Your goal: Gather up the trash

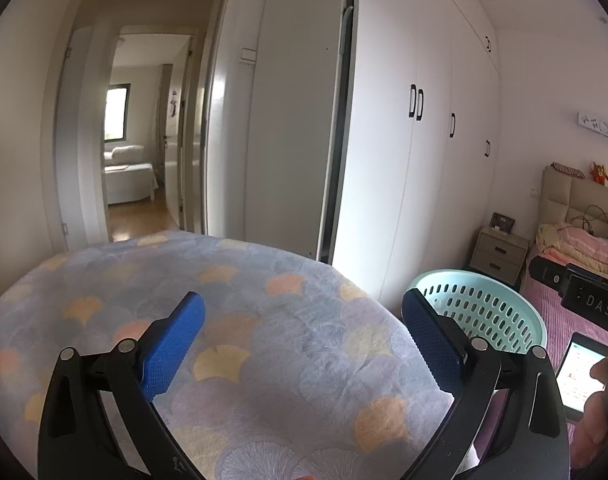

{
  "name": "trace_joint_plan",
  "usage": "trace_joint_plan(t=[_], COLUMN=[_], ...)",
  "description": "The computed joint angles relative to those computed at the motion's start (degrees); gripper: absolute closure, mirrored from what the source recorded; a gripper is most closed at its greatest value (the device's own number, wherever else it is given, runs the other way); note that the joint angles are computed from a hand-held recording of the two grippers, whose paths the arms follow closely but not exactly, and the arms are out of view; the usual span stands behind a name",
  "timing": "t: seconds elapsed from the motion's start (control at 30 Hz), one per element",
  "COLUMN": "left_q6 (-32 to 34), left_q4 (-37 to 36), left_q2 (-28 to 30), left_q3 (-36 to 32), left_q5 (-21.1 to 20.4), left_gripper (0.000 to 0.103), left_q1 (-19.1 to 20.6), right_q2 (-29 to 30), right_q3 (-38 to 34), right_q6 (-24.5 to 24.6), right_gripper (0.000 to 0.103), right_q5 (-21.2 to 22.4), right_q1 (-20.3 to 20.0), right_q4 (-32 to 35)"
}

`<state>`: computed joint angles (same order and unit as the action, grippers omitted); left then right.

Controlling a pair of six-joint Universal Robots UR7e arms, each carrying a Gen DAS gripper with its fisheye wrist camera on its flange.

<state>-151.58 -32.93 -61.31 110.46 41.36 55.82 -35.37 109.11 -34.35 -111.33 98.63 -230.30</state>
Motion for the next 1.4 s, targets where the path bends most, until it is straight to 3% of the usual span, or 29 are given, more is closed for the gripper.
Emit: trace_joint_plan(t=[1.03, 1.27, 1.4], left_q6=[0.0, 3.2, 7.9], left_q4=[-0.6, -6.1, -11.6], left_q2=[0.0, -0.3, -0.1], left_q3=[0.1, 1.9, 2.2], left_q5=[-1.8, -3.3, -7.7], left_gripper=[0.007, 0.007, 0.008], left_q1=[-0.4, -1.3, -2.0], right_q2=[0.9, 1.1, 1.0], right_q3=[-0.5, -0.6, -0.7], right_q6=[-0.9, -0.8, -1.0], right_gripper=[0.033, 0.033, 0.033], right_q5=[0.0, -0.2, -0.6], right_q1=[-0.1, -0.1, 0.5], right_q4=[0.1, 0.4, 0.3])
